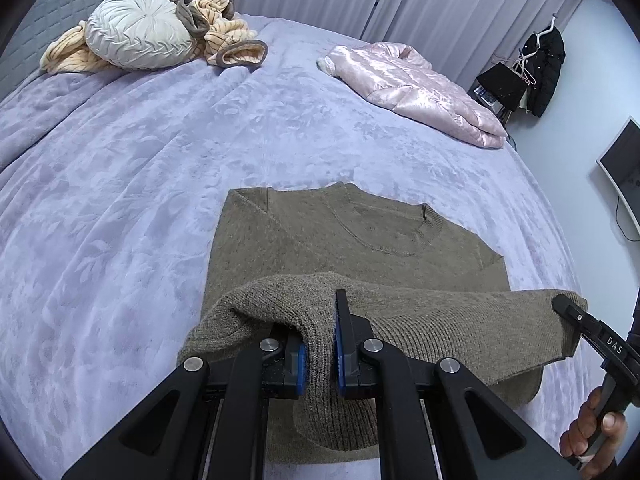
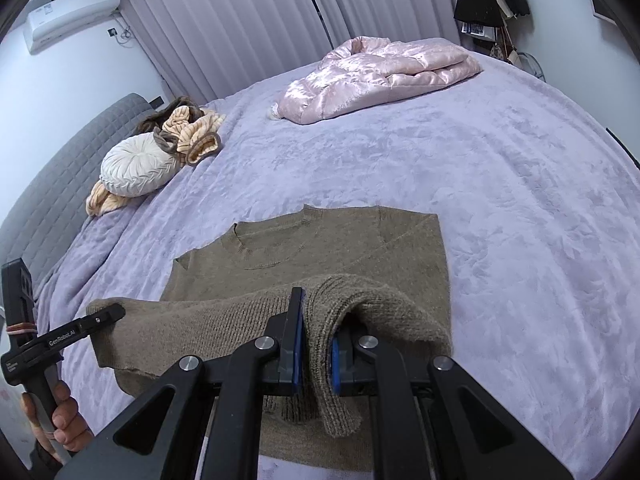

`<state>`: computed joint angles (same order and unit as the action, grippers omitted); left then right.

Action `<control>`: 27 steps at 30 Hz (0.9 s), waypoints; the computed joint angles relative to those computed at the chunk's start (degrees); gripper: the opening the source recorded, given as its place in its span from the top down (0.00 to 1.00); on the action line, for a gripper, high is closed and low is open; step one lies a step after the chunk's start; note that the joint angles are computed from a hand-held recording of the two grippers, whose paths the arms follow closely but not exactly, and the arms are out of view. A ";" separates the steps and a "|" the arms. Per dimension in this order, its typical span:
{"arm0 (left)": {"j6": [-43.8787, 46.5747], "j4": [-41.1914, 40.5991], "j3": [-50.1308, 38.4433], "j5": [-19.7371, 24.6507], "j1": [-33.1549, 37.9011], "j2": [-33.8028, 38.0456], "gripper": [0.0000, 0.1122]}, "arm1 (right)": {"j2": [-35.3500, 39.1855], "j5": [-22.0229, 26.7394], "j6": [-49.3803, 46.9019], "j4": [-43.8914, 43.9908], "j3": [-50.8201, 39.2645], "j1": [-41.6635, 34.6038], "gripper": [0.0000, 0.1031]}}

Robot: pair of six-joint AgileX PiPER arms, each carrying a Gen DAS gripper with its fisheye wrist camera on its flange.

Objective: Fold small clothes

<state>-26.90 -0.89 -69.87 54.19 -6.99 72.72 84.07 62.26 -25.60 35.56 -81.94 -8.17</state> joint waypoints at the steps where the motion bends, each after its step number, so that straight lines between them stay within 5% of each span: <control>1: 0.30 0.03 -0.56 0.03 0.13 0.78 0.90 | 0.63 0.20 0.23 0.18 -0.60 0.03 0.89; 27: 6.92 -3.70 -15.07 -1.60 3.53 23.70 0.90 | 21.83 -2.84 10.11 -8.29 -17.03 6.25 0.89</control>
<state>-19.98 -4.59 -84.93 52.59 -3.47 96.43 105.91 59.42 -15.49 27.26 -98.97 -1.93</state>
